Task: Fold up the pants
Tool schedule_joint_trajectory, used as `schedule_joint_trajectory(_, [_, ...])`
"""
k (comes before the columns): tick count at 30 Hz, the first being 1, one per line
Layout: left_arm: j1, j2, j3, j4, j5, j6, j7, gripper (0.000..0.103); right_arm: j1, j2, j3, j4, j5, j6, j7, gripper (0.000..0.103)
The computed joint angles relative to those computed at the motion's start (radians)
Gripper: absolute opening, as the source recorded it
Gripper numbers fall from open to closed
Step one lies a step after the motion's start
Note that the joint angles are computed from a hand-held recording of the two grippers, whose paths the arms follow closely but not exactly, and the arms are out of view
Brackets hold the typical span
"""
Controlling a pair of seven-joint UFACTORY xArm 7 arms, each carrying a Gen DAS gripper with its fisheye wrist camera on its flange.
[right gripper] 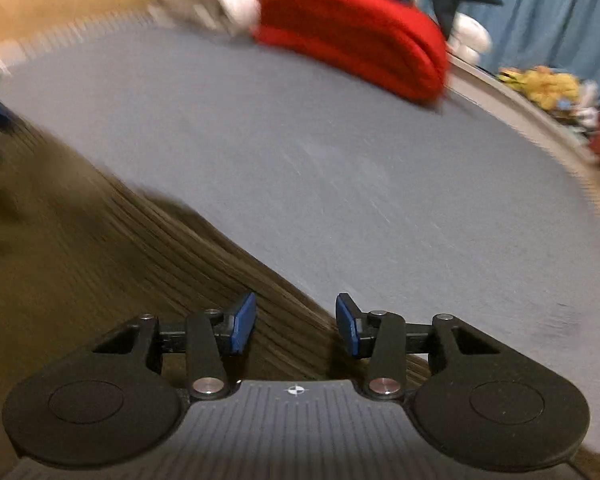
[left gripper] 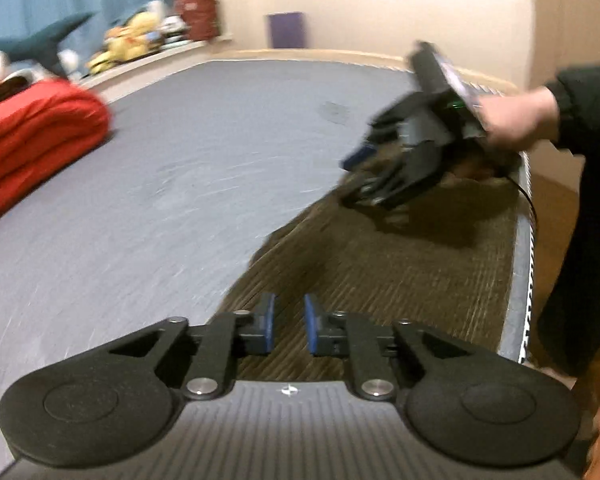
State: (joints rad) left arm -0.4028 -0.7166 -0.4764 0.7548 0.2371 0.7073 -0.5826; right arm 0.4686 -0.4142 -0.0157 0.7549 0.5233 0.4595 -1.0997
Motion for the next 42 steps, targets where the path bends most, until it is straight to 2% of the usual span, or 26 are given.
schedule_joint_trajectory(1, [0.007, 0.042, 0.005, 0.014, 0.003, -0.023, 0.013, 0.011, -0.024, 0.024, 0.025, -0.005, -0.049, -0.041, 0.032, 0.059])
schedule_joint_trajectory(3, [0.021, 0.119, 0.019, 0.035, 0.011, -0.057, 0.032, 0.009, 0.023, 0.054, -0.032, 0.004, -0.021, -0.054, 0.013, 0.067])
schedule_joint_trajectory(4, [0.033, 0.153, 0.014, 0.048, 0.022, -0.057, 0.026, 0.008, 0.017, 0.06, -0.029, 0.011, -0.019, -0.048, 0.022, 0.069])
schedule_joint_trajectory(6, [0.055, 0.225, 0.015, 0.072, 0.036, -0.015, 0.006, 0.008, -0.028, 0.054, 0.019, 0.016, -0.017, -0.036, 0.044, 0.069])
schedule_joint_trajectory(7, [0.076, 0.268, 0.002, 0.096, 0.065, 0.043, -0.018, 0.002, -0.034, 0.046, 0.035, 0.009, -0.029, -0.041, 0.067, 0.068])
schedule_joint_trajectory(8, [0.099, 0.301, -0.016, 0.103, 0.093, 0.08, -0.036, 0.002, -0.033, 0.048, 0.033, 0.013, -0.034, -0.04, 0.072, 0.068])
schedule_joint_trajectory(13, [0.039, 0.314, 0.04, 0.145, 0.127, 0.109, -0.088, 0.003, -0.067, 0.047, -0.037, 0.079, 0.018, 0.048, 0.089, 0.066])
schedule_joint_trajectory(16, [0.014, 0.264, 0.061, 0.138, 0.126, 0.045, -0.11, 0.011, -0.124, 0.041, -0.078, 0.134, 0.055, 0.09, 0.13, 0.066])
schedule_joint_trajectory(20, [0.002, 0.251, 0.083, 0.099, 0.057, -0.114, -0.109, 0.011, -0.226, 0.041, -0.131, 0.188, 0.098, 0.081, 0.198, 0.066])
schedule_joint_trajectory(21, [-0.033, 0.286, 0.116, 0.105, 0.066, -0.121, -0.128, 0.011, -0.261, 0.047, -0.143, 0.202, 0.096, 0.071, 0.231, 0.066])
schedule_joint_trajectory(22, [-0.027, 0.325, 0.11, 0.127, 0.058, -0.087, -0.131, 0.011, -0.292, 0.053, -0.15, 0.213, 0.092, 0.062, 0.265, 0.066])
schedule_joint_trajectory(23, [0.02, 0.373, 0.062, 0.162, 0.061, -0.01, -0.135, 0.009, -0.327, 0.061, -0.159, 0.226, 0.086, 0.056, 0.309, 0.066])
schedule_joint_trajectory(24, [0.025, 0.406, 0.048, 0.178, 0.097, 0.024, -0.141, 0.003, -0.366, 0.074, -0.168, 0.242, 0.076, 0.049, 0.362, 0.066])
schedule_joint_trajectory(25, [0.019, 0.416, 0.048, 0.182, 0.135, 0.017, -0.149, 0.003, -0.401, 0.087, -0.176, 0.26, 0.067, 0.045, 0.416, 0.066])
schedule_joint_trajectory(26, [0.012, 0.433, 0.05, 0.211, 0.143, 0.049, -0.157, 0.003, -0.438, 0.1, -0.185, 0.28, 0.059, 0.044, 0.474, 0.066])
schedule_joint_trajectory(28, [0.0, 0.437, 0.049, 0.243, 0.16, 0.087, -0.231, 0.005, -0.509, 0.124, -0.214, 0.318, 0.052, 0.055, 0.583, 0.067])
schedule_joint_trajectory(30, [-0.015, 0.435, 0.042, 0.263, 0.194, 0.11, -0.271, 0.013, -0.573, 0.15, -0.25, 0.363, 0.056, 0.085, 0.669, 0.067])
schedule_joint_trajectory(32, [-0.028, 0.439, 0.035, 0.288, 0.234, 0.154, -0.275, 0.025, -0.612, 0.187, -0.299, 0.418, 0.103, 0.149, 0.68, 0.068])
schedule_joint_trajectory(34, [-0.044, 0.443, 0.03, 0.305, 0.258, 0.199, -0.277, 0.043, -0.659, 0.229, -0.325, 0.461, 0.13, 0.216, 0.68, 0.068])
schedule_joint_trajectory(36, [-0.058, 0.455, 0.023, 0.322, 0.283, 0.24, -0.292, 0.048, -0.698, 0.278, -0.335, 0.497, 0.141, 0.307, 0.681, 0.068])
schedule_joint_trajectory(39, [-0.075, 0.462, 0.034, 0.328, 0.298, 0.257, -0.302, 0.05, -0.755, 0.371, -0.356, 0.565, 0.196, 0.557, 0.676, 0.068])
schedule_joint_trajectory(40, [-0.077, 0.463, 0.047, 0.33, 0.298, 0.254, -0.291, 0.05, -0.772, 0.396, -0.351, 0.583, 0.205, 0.608, 0.67, 0.068])
schedule_joint_trajectory(42, [-0.083, 0.466, 0.049, 0.335, 0.302, 0.263, -0.292, 0.05, -0.79, 0.393, -0.321, 0.567, 0.18, 0.611, 0.669, 0.068])
